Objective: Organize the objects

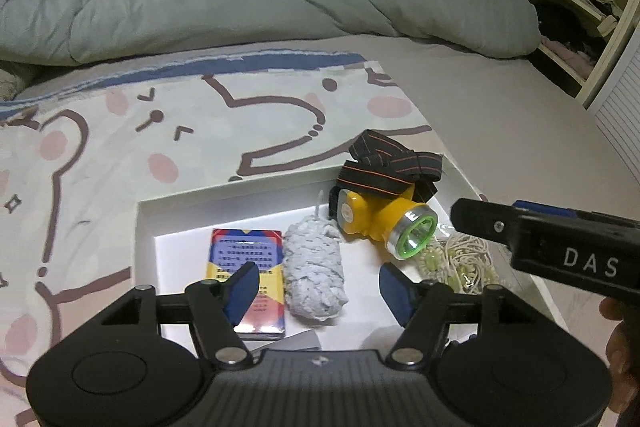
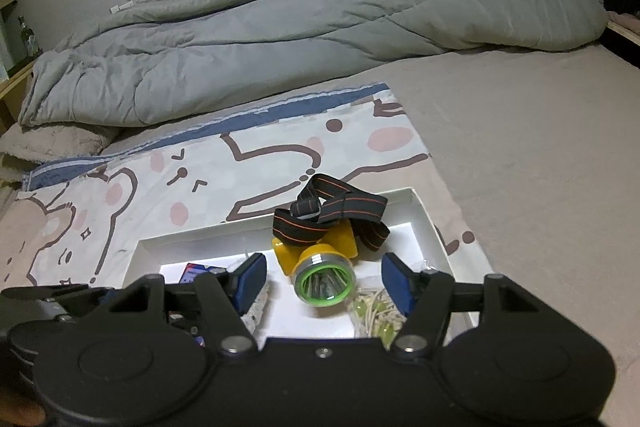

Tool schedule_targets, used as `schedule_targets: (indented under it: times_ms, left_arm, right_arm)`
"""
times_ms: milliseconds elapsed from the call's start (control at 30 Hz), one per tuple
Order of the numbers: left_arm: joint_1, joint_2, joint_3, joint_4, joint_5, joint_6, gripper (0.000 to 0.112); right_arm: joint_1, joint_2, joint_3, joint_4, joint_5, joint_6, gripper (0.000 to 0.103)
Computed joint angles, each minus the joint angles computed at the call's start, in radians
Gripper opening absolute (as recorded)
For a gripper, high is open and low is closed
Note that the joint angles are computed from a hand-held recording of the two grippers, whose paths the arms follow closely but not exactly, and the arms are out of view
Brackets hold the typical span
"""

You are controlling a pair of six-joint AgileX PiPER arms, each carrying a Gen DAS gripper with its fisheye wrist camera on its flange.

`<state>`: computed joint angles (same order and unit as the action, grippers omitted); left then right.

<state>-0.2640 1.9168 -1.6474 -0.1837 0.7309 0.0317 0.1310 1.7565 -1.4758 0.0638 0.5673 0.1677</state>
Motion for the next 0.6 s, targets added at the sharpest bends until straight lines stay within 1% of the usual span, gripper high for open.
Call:
schedule_targets:
  times_ms: [267,600]
  left_arm:
    - [0.028,-0.105,0.072,-0.007,0.001,0.033,0.068]
    - [0.064,-0.249,0.177,-0.016,0.003,0.091,0.076]
  right_arm:
    - [0.020,-0.087,0.049,-0.080,0.015,0.067,0.064]
    - [0.108,-0.203,0.113,-0.261,0.052,0.248,0.065]
